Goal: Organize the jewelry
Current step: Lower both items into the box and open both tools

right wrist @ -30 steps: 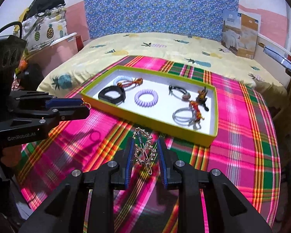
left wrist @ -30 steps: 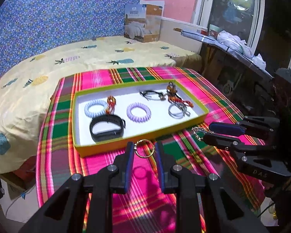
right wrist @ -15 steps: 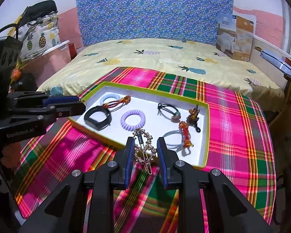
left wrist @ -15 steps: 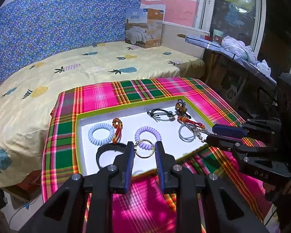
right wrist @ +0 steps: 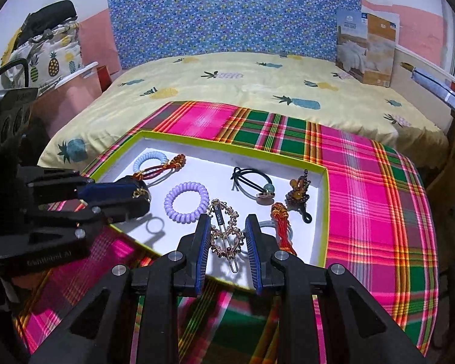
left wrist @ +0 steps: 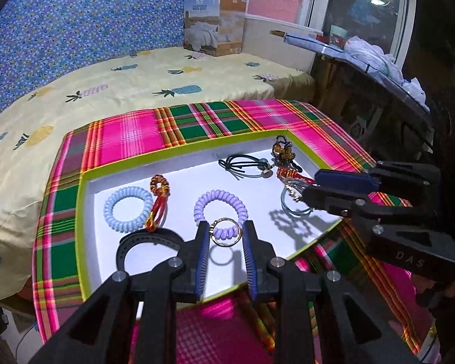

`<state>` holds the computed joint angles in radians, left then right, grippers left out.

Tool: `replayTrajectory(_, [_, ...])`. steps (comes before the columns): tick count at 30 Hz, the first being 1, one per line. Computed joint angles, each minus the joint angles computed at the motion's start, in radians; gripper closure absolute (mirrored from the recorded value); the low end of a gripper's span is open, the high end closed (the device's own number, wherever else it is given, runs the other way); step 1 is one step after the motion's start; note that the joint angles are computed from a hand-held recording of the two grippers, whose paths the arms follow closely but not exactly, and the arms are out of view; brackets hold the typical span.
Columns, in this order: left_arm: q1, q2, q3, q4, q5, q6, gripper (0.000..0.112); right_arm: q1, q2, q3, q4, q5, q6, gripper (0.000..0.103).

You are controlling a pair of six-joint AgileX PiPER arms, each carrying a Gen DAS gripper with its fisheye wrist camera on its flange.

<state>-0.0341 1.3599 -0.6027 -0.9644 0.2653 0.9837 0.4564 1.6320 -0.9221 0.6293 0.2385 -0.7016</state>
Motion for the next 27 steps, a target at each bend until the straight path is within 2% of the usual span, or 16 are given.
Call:
replayTrajectory(12, [-0.023,0.164,-0.123,0.143,-0.035,-0.156,0.089,-0.02,0.104,-0.084,-0.035,0.02,0.038,0.079])
replayTrajectory(19, [-0.056,0.198,-0.143,0.359,-0.064,-0.37,0.089,-0.016,0.148,-0.115,-0.126,0.022,0.123,0.079])
replayTrajectory(27, [-0.055,0.211,-0.152,0.392,-0.053,-0.398,0.089,-0.008,0.172,-0.128,-0.224,0.027,0.215,0.079])
